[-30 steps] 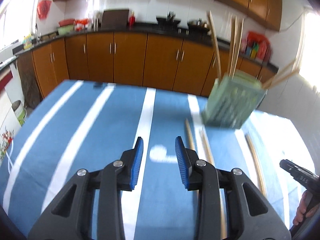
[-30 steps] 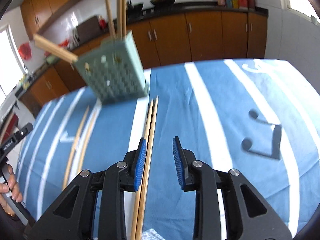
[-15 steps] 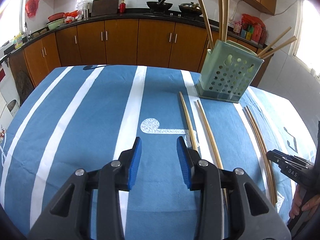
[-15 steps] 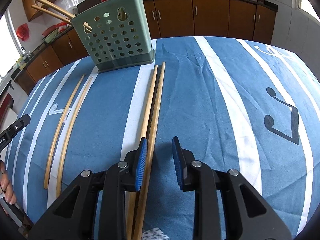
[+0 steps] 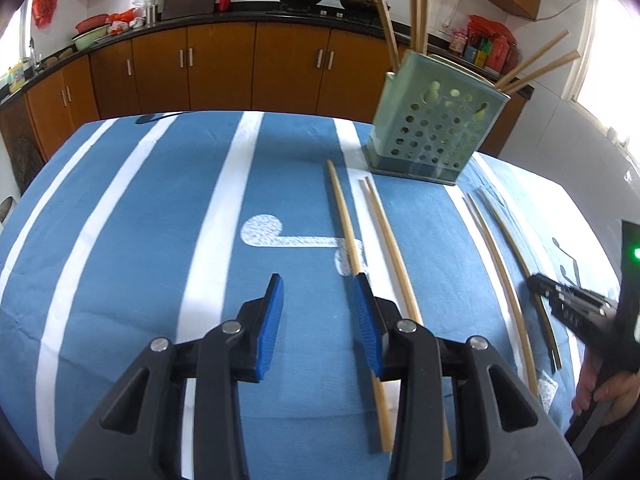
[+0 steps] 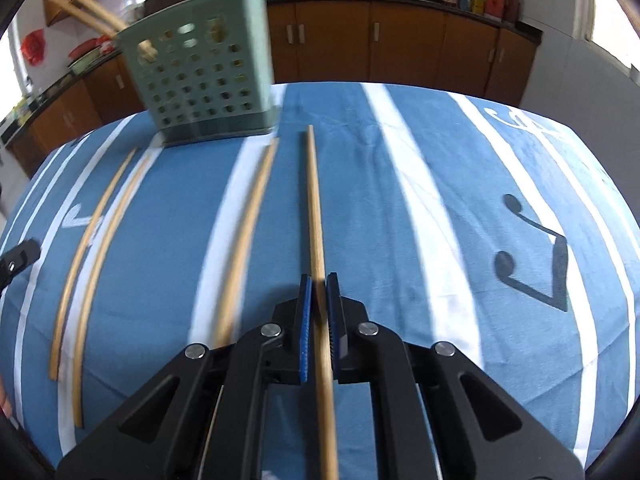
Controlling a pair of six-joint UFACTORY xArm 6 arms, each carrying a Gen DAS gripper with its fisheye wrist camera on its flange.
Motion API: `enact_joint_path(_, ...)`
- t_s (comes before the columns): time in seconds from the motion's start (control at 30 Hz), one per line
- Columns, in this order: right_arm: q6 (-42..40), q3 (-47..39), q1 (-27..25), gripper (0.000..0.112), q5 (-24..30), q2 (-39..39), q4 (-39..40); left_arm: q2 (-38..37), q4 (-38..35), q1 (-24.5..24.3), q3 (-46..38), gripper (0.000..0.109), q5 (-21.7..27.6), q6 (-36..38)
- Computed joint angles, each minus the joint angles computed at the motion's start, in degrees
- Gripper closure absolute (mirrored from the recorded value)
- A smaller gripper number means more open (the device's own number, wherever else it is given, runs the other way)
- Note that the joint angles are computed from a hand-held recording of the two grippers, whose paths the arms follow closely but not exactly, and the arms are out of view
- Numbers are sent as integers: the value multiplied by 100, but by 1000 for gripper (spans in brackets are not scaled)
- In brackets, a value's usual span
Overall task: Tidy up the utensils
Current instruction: 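Close the right tool on a chopstick while the left tool grasps another, then lift the chopsticks held in both tools off the tablecloth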
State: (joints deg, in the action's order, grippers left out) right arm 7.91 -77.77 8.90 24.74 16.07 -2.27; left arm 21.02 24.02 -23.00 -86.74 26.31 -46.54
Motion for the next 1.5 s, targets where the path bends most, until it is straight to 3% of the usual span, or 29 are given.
enact_joint_path(0.1,602,-86,-193,104,62,53,-360,91,-228,-57,-87,72,-10,242)
enact_joint_path(0.3,585,-11,-302,104,28,6,-363,454,-335,-205,-552,74,319,497)
enact_joint_path(0.53,490,-15,-292,104,7,14,-291,990,170,-349,-1283,100,1014,292)
enact_joint_path(0.87,44,-209,-169,104,-57,183,34,866,525,35,-1158,101,1210,-124)
enact_joint_path(1.0,184,-265,-141,104,-175,265,-185,750,441,218,-974,100,1057,-90)
enact_joint_path(1.2,266,-37,-149,104,-483,183,-276,726,659,197,-928,98,1040,-203)
enact_joint_path(1.5,146,-6,-155,104,-487,160,-83,712,585,218,-882,98,952,-203)
